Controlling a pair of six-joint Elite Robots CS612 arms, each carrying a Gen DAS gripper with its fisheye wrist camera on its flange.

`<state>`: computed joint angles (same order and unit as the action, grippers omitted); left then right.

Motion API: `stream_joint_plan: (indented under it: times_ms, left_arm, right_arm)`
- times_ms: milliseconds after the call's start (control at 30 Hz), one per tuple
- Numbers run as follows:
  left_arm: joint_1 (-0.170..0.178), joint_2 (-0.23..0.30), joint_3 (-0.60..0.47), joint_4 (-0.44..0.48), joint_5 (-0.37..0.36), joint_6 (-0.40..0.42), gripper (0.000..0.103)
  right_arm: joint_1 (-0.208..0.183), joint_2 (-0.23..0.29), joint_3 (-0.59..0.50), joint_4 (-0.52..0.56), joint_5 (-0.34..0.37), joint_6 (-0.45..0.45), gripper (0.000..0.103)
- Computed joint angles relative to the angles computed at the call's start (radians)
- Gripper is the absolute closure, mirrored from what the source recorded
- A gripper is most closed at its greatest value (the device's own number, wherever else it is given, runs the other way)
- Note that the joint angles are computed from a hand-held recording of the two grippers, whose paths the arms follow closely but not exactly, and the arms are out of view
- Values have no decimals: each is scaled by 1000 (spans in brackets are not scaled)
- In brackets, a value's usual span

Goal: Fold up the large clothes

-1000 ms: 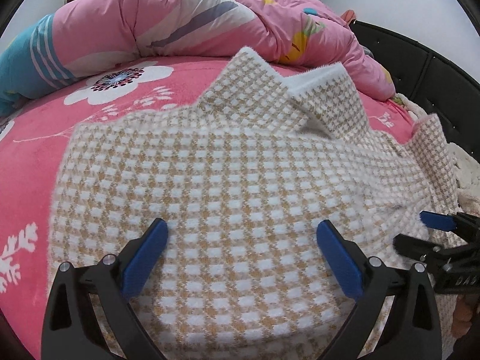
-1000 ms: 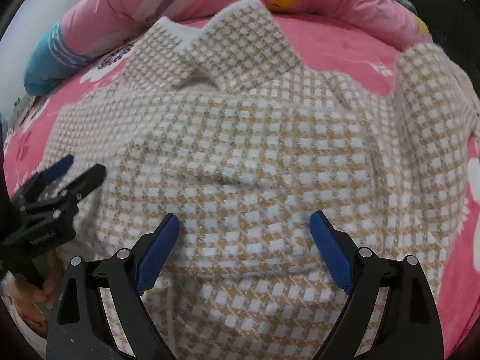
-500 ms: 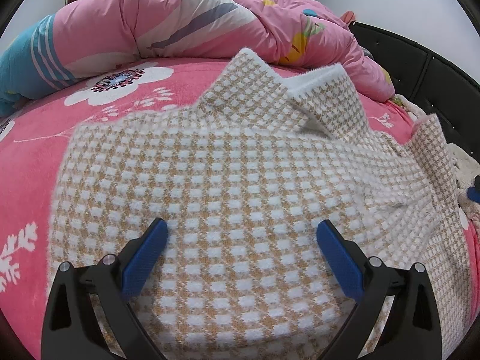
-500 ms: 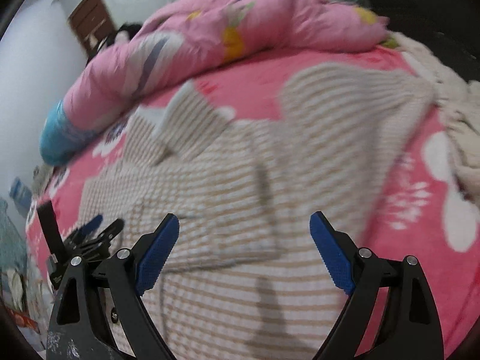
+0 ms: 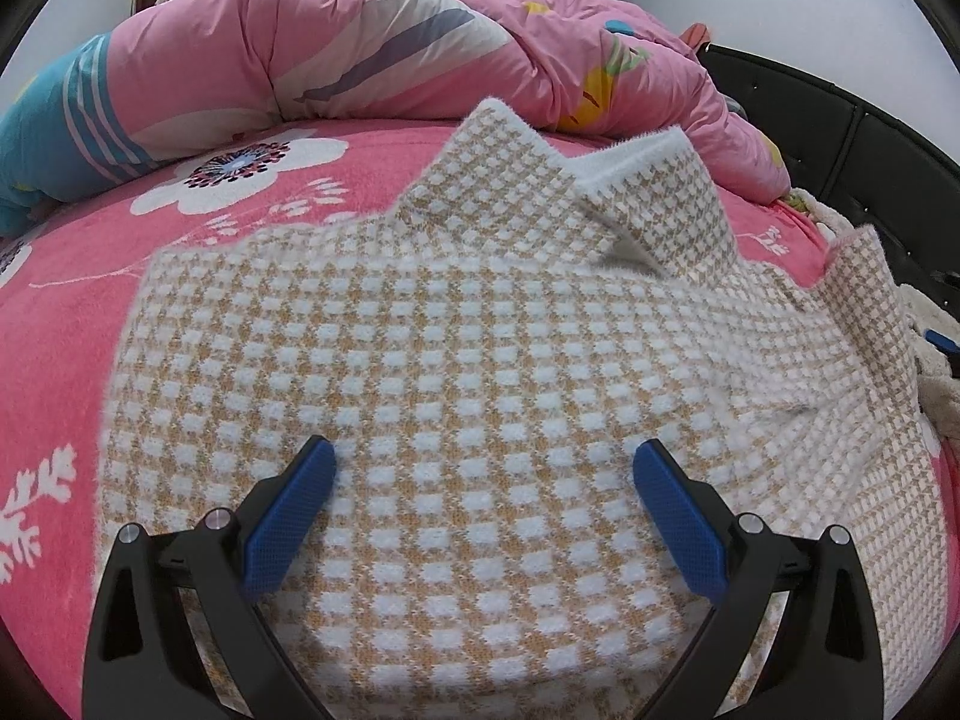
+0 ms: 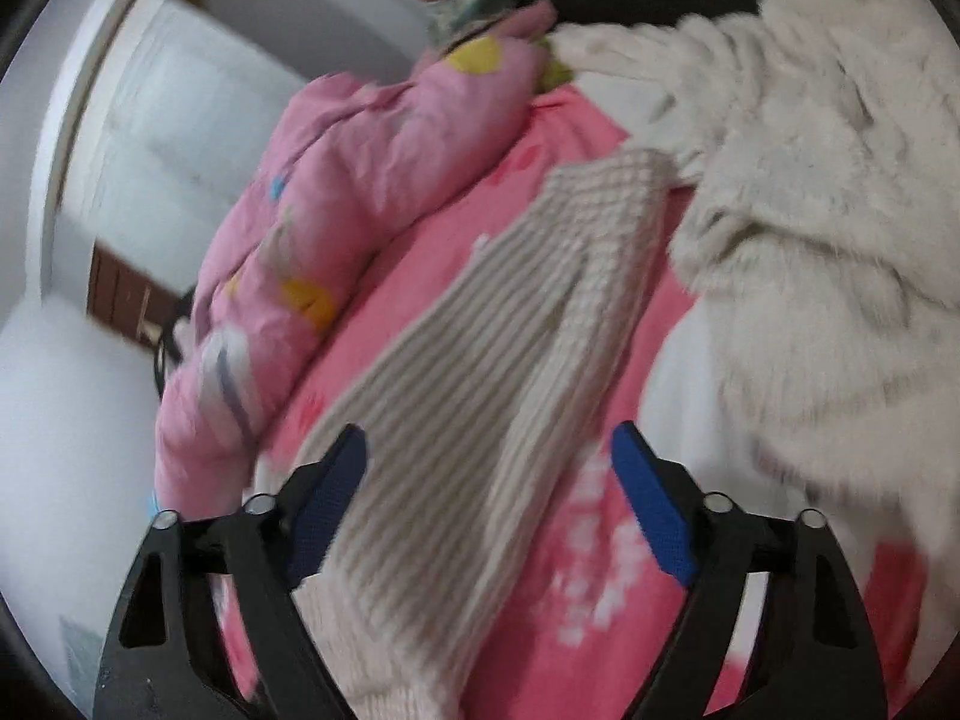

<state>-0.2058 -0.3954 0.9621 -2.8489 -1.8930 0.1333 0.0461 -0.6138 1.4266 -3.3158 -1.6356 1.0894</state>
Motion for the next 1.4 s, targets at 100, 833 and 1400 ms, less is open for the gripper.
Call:
stream_joint_plan:
  times_ms: [100,833,1400]
  left_arm:
    - [0,0,0,-2,1,0,5]
    - [1,0,7,-23,-4,-10,5]
    - [16,-24,19,-56,-16,-80,5]
  right_arm:
    - [-25,21,-40,28,-2,20,32]
    - [11,0,-88,236,-340,-169,84]
    - [249,-83,-153,-19,-575,-536,84]
